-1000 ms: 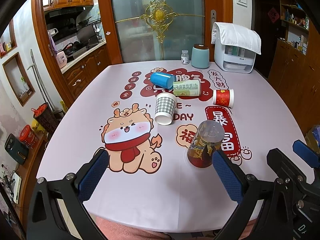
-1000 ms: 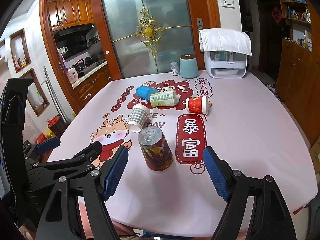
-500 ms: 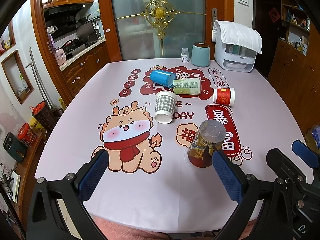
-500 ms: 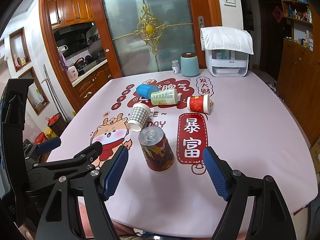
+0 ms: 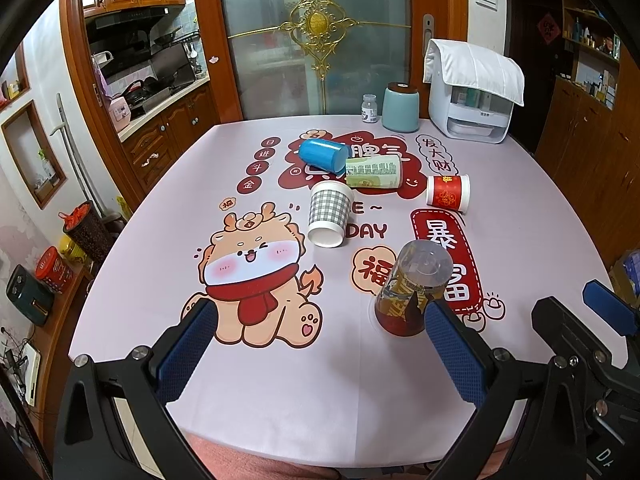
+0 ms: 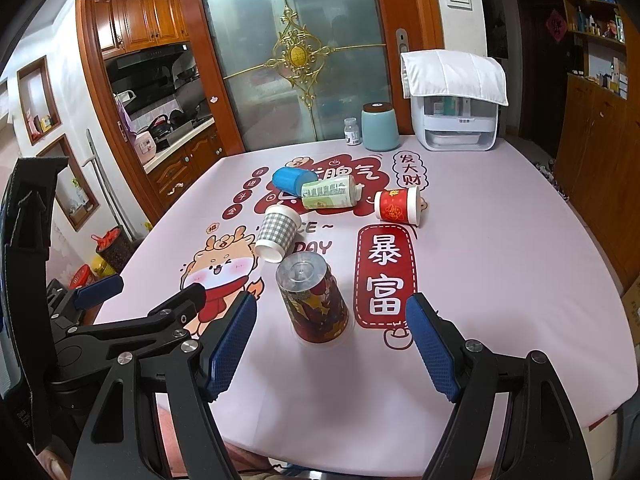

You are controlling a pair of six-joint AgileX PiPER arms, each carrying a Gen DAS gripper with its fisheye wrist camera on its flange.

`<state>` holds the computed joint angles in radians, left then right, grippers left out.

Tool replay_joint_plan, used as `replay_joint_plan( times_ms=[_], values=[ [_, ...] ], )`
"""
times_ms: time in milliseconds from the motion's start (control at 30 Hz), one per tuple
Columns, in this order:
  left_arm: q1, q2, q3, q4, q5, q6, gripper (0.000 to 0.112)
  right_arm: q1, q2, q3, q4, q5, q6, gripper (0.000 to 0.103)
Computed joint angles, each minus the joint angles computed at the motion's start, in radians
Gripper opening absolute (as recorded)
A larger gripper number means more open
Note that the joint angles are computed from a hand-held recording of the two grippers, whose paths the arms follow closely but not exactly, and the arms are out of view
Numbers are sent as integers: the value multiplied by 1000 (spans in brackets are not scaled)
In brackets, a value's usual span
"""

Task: Flip cup upside down

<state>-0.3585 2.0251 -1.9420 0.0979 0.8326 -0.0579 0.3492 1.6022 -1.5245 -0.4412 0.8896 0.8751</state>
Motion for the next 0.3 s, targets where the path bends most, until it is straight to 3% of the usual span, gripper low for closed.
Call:
replay_joint_plan(
  times_ms=[300],
  values=[
    [1,11,-8,-4,5,5,102,1,8,-2,2,-3,5,79]
  ],
)
